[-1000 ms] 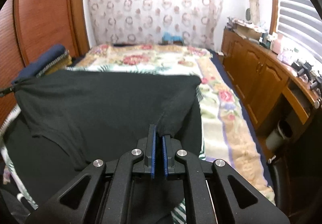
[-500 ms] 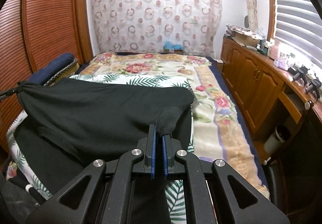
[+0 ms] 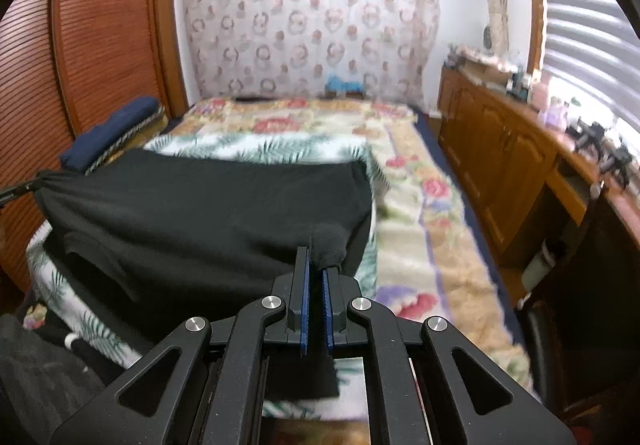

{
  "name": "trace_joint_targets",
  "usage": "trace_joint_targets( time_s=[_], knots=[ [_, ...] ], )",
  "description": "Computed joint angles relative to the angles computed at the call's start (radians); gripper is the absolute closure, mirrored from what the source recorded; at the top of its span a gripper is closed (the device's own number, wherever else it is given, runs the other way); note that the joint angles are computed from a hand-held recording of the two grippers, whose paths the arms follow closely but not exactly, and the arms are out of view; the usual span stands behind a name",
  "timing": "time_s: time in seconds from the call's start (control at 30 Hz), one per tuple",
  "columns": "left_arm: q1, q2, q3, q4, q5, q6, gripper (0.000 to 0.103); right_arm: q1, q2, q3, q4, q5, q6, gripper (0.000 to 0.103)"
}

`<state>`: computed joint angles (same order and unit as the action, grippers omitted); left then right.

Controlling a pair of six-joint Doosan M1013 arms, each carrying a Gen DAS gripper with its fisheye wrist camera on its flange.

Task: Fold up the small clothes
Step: 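Pinch the shirt edge with the right gripper while the left gripper pinches the hem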

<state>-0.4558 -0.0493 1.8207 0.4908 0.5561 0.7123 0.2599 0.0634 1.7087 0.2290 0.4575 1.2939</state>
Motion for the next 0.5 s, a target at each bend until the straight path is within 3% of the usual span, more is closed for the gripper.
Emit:
trace_joint_targets(
  time_s=[0.17, 0.4, 0.5],
  knots=[
    [-0.004, 0.023, 0.017, -0.059, 0.047, 0.034, 0.097, 0.000, 0.031, 0.023, -0.028, 0.052, 0.044, 0.100],
    [-0.031, 0.015, 0.025, 0.005, 0.083, -0.014, 0.090, 0.008, 0.041, 0.017, -0.111, 0.065, 0.127, 0.094],
    [-0.035, 0.009, 0.026, 0.046, 0.095, -0.048, 0.079, 0.007, 0.029, 0.014, -0.107, 0.050, 0.115, 0.089]
  ],
)
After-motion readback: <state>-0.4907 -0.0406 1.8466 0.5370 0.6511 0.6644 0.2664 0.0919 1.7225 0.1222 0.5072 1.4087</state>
